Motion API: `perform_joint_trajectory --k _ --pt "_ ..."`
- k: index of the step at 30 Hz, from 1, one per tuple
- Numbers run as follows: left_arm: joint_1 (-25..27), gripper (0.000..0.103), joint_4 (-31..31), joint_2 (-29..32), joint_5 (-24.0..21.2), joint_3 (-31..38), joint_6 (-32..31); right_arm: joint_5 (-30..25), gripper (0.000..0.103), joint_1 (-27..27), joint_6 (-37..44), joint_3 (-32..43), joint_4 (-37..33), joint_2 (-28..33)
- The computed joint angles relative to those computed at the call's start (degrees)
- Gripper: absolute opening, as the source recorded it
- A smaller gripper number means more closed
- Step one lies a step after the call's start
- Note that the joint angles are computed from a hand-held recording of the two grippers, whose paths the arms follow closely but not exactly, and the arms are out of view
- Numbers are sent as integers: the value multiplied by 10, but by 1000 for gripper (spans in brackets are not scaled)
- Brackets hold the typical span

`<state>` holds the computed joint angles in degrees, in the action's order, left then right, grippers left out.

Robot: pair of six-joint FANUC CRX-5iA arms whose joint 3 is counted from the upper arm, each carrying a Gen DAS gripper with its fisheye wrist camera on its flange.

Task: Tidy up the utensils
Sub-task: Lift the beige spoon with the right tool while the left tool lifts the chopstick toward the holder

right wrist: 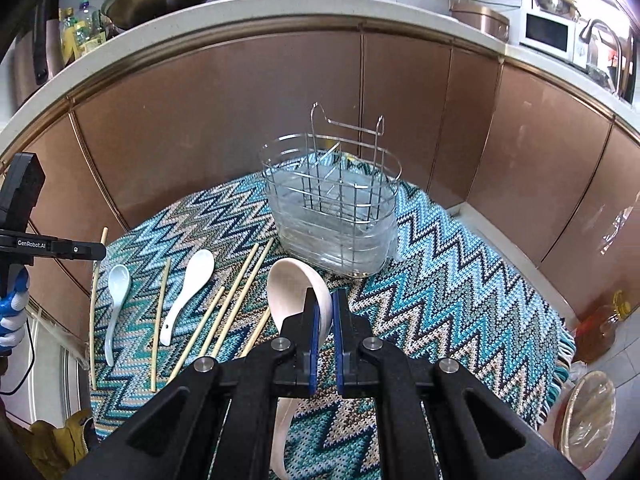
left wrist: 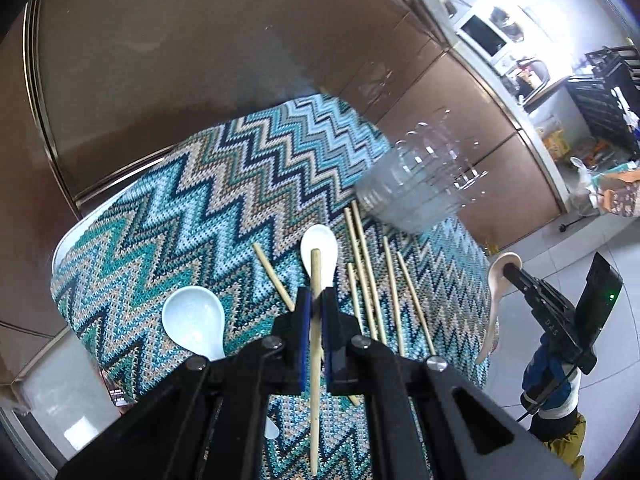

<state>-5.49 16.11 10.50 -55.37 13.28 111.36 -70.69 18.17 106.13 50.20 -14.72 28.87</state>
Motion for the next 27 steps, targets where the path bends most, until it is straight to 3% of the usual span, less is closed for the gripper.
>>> perform_joint_trajectory --k 16,27 --pt "-3 5 1 -57 76 -26 -40 103 6 14 -21 -82 8 -80" --pt "-10 5 48 18 124 83 -100 203 6 32 -71 -44 43 -61"
